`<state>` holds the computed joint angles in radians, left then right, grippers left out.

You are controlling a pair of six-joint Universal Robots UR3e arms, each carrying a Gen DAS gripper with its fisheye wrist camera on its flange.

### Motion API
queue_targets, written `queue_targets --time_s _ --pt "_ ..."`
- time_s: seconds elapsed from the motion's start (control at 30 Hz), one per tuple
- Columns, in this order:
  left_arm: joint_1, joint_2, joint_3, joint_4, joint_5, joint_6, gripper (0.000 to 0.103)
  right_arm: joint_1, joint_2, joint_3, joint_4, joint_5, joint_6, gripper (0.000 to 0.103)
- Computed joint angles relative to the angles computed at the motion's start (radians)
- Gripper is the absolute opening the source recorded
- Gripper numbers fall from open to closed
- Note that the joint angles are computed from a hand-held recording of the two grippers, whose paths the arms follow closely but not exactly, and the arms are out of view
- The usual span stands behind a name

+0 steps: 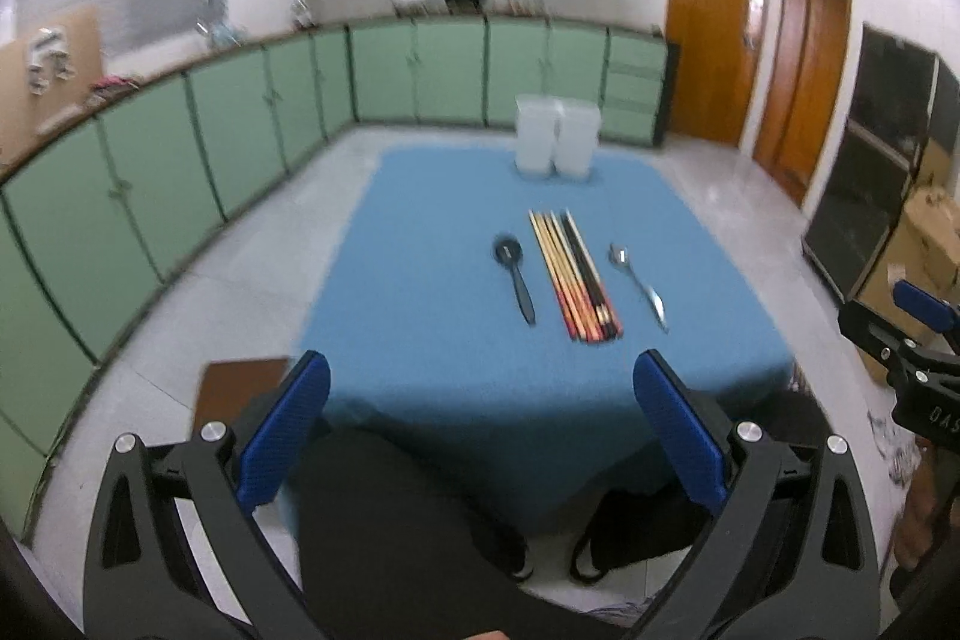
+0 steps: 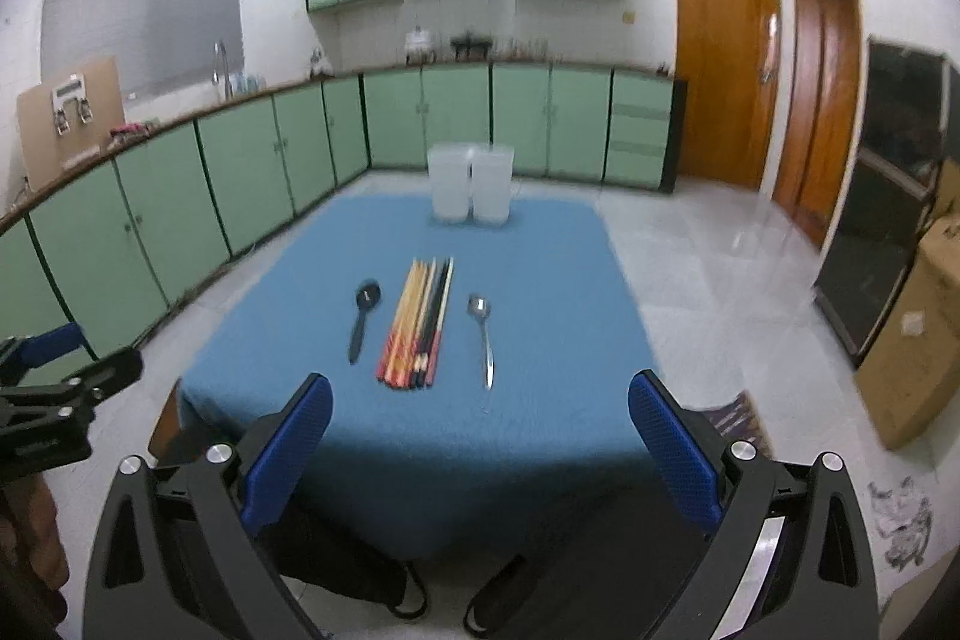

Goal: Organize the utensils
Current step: 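Move the right gripper toward the metal spoon while the left gripper approaches the black spoon, then grasp the metal spoon with the right gripper while the left gripper grasps the black spoon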

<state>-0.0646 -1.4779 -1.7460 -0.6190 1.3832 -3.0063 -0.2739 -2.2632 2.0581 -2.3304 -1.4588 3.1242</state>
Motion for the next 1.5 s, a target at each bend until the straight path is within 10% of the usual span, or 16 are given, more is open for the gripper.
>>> queue_targets --time_s 0.2,0.57,0.97,1.2,1.5 --pt "-0.072 -0.421 0.227 0.107 0.052 0.002 0.098 -0.049 0.319 0.074 -0.243 0.072 -0.044 0.096" --pt "-0.122 -0.918 0.785 -0.069 0.090 -0.020 0.098 -0.033 0.747 0.032 -0.539 0.073 -0.100 0.072" --pt "-0.173 -1.083 1.026 -0.153 0.181 -0.074 0.096 -0.033 0.889 -0.104 -0.499 0.075 -0.092 0.042" --pt "-0.189 -1.037 0.943 -0.087 0.166 -0.055 0.045 -0.038 0.908 -0.148 -0.462 0.075 -0.098 0.032" --pt "-0.210 -1.099 1.077 -0.160 0.174 -0.024 0.013 -0.046 0.913 -0.166 -0.435 0.098 -0.107 0.023"
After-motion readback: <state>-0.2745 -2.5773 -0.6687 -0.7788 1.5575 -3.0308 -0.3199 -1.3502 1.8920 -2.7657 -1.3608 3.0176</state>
